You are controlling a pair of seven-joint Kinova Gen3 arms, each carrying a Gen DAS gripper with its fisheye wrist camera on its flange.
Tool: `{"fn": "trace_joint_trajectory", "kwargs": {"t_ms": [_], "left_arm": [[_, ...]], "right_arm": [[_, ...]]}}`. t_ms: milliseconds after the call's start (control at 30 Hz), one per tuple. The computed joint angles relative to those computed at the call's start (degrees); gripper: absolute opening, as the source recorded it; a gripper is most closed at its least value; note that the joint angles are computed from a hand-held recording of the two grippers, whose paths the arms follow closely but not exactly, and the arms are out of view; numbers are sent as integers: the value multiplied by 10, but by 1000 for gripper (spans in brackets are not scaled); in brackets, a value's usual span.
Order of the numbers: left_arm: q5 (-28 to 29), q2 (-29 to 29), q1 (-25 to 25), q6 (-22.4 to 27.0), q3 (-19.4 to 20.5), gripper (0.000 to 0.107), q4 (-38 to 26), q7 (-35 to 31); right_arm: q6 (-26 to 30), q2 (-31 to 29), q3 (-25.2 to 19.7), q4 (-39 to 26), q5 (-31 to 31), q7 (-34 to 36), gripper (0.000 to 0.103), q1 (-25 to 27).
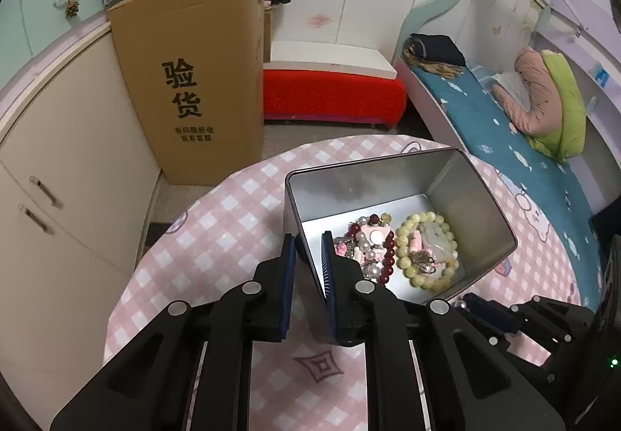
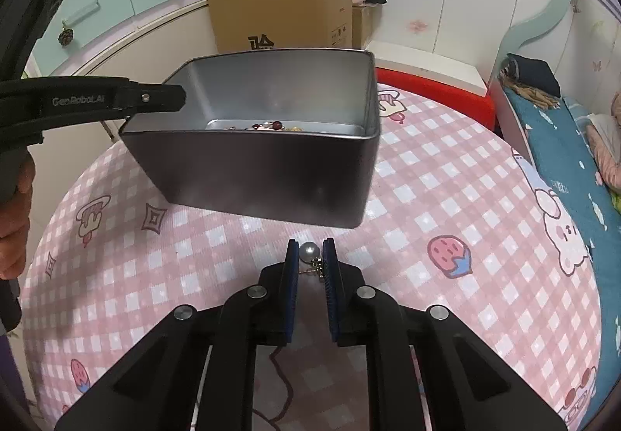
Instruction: Organize jewelry
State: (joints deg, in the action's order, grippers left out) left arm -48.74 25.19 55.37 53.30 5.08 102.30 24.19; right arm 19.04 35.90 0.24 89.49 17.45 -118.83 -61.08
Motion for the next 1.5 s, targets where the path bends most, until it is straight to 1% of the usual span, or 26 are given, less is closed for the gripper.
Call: {"fn": "trace_joint_trajectory", "kwargs": {"t_ms": [133,333,433,667,733,833,867,1033,1167,1267,1400,1500], "left_arm": [[0,2,4,8,2,14,-3,2],[-1,-1,4,5,2,14,0,7],[-3,-2,4,3,3,14,2,10],[-6,-3,5,1,4,14,5,13],[-6,-4,5,1,4,14,5,15],[-6,-3,5,1,4,14,5,14],[-6,-3,5,1,4,14,4,15],[-7,-3,6,2,5,14,4,15],[-8,-3,6,0,4,14,5,15],[-8,-2,7,0,5,14,4,16],[-7,-2,7,1,4,14,3,15],[-6,-2,7,2,5,14,2,13]], "right_arm": [[-3,-7,5,9,-3,-8,11,0],[-16,-24,13,31,-6,-23,11,10],[-30,-41,11,44,-11,-27,11,23],[-66,-74,34,49,-10,-40,11,21],[-70,-75,19,34,-16,-29,11,35],[-57,-65,-22,0,-33,4,11,65],[-47,-56,-42,-17,-41,19,11,79],[0,-12,-98,-84,-83,81,11,111],[27,11,-98,-116,-106,101,11,104],[38,19,-90,-125,-114,107,11,97],[45,24,-87,-131,-122,108,11,95],[42,26,-86,-131,-128,109,14,95]]}}
